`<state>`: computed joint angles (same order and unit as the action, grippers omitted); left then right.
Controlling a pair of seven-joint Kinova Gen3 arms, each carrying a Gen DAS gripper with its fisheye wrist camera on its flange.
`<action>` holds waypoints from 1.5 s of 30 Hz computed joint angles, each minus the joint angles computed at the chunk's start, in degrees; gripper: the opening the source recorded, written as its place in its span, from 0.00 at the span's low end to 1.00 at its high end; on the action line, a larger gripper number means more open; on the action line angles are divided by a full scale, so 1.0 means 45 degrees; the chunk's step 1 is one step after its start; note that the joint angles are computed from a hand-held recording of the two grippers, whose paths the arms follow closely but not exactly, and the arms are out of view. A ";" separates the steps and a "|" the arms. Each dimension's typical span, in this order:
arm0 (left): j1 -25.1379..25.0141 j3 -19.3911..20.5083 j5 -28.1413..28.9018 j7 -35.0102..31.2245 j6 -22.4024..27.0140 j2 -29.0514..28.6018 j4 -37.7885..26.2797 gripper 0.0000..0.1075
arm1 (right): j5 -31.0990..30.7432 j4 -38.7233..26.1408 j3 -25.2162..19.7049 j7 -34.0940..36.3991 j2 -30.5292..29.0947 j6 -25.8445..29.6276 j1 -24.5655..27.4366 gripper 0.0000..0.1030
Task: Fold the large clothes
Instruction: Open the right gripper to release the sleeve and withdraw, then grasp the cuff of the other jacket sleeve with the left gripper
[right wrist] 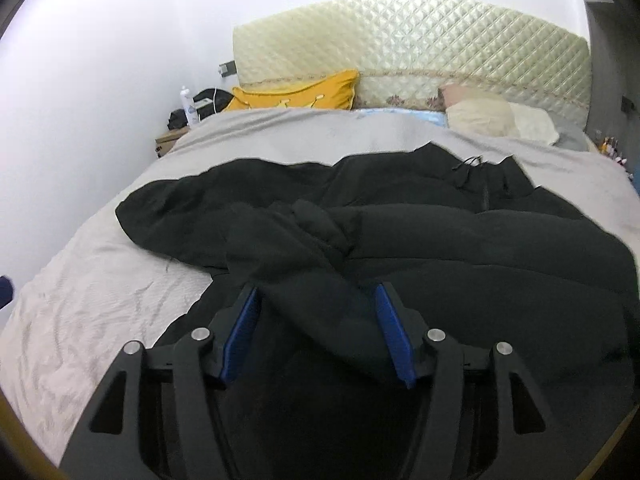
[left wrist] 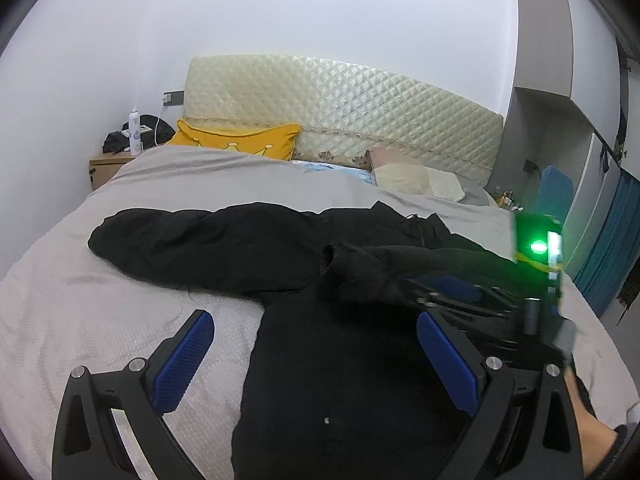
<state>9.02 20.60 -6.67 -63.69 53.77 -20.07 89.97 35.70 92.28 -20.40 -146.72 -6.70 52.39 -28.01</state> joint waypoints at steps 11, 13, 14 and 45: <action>-0.0068 0.1533 -0.0400 0.0836 0.0410 -0.0093 -0.0694 0.95 | 0.0191 0.0974 -0.1414 -0.0433 -0.3459 0.1854 0.1694 0.59; 0.0088 0.1761 -0.0370 0.0921 0.0226 -0.0046 -0.0718 0.95 | 0.0029 0.1084 -0.1577 -0.0332 -0.4094 0.2067 0.2053 0.59; 0.0136 0.1899 -0.0391 0.0971 0.0177 -0.0012 -0.0733 0.95 | -0.0050 0.1096 -0.1645 -0.0165 -0.4378 0.2207 0.2201 0.59; 0.1156 0.2219 0.0033 0.0886 -0.1396 0.0049 0.0482 0.95 | -0.4821 0.1228 -0.1745 0.4063 -1.1185 0.4481 0.6961 0.59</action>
